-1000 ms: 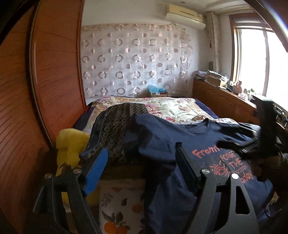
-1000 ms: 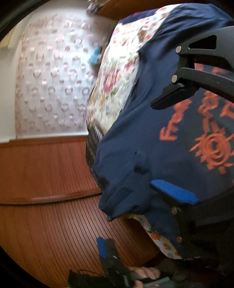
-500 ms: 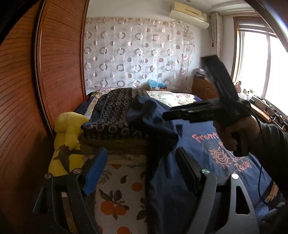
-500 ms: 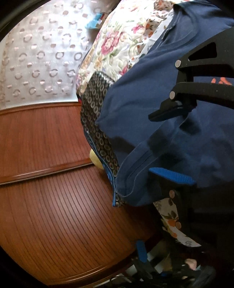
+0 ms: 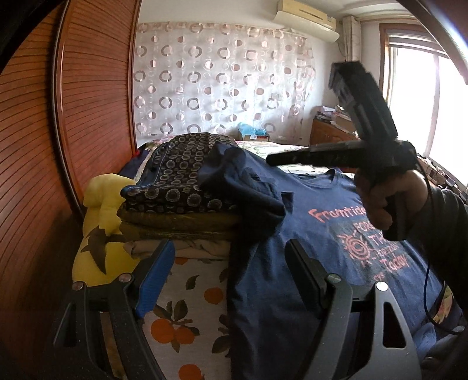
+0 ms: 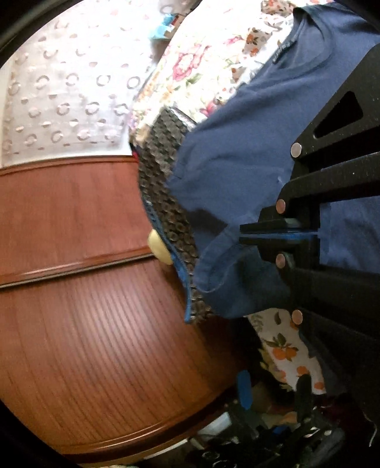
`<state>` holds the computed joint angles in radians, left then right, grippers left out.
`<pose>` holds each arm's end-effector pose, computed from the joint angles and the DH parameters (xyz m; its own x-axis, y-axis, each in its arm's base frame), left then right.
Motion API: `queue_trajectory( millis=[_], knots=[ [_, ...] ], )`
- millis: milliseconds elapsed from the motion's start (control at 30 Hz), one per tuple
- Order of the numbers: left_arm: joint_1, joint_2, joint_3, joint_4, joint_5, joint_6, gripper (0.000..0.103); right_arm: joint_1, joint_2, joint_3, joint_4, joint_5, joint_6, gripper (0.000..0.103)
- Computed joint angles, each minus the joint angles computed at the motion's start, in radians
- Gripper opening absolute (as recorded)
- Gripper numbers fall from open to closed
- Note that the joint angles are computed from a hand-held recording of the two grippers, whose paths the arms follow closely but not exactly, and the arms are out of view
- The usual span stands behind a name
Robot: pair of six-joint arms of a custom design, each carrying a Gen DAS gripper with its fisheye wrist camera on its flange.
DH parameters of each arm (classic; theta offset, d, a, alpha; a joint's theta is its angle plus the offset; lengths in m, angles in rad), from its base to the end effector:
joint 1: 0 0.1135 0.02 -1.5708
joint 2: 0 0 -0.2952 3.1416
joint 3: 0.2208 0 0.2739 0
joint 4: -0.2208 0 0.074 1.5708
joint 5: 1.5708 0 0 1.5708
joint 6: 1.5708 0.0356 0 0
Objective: Fold small clothes
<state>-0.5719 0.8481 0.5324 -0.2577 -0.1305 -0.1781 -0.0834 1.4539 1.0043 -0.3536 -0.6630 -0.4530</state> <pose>0.1616 -0.0985 0.2497 -0.5277 0.1308 -0.8393 0.3569 0.9308 -0.0793 0.3239 -0.0051 0.2711 -0.4871 -0.3054 -0.8182 -0.6377 0.7645 0.0943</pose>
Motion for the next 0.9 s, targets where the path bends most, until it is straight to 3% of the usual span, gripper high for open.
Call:
queue_trajectory(
  millis=[133,200,267,333,433,500,533,700,900],
  knots=[
    [-0.02,0.006,0.008,-0.002,-0.009,-0.011,0.078,-0.02,-0.017,-0.009,0.022,0.008,0.041,0.0],
    [-0.037,0.007,0.009,-0.001,-0.016,-0.017,0.078,-0.007,0.023,0.016,-0.006,0.01,0.053,0.005],
    [-0.047,0.007,0.007,0.001,-0.02,-0.019,0.078,0.014,0.046,0.015,0.011,0.042,0.081,0.038],
    [-0.058,0.009,0.005,0.002,-0.028,-0.024,0.078,0.024,0.083,0.017,0.024,0.025,0.11,0.049],
    [-0.062,0.014,0.003,-0.001,-0.031,-0.029,0.078,0.049,0.12,0.015,0.047,0.047,0.142,0.049],
    [-0.053,0.008,-0.004,-0.001,-0.021,-0.026,0.078,0.054,0.134,0.02,0.033,0.028,0.122,0.028],
    [-0.056,0.012,0.001,-0.004,-0.026,-0.03,0.078,0.058,0.131,0.012,0.04,0.025,0.1,0.008],
    [-0.056,0.02,-0.001,-0.004,-0.029,-0.039,0.078,0.06,0.075,-0.043,0.122,0.041,0.06,0.005],
    [-0.067,0.022,-0.003,-0.004,-0.035,-0.041,0.078,-0.005,-0.017,-0.114,0.207,0.035,0.11,0.004]
  ],
)
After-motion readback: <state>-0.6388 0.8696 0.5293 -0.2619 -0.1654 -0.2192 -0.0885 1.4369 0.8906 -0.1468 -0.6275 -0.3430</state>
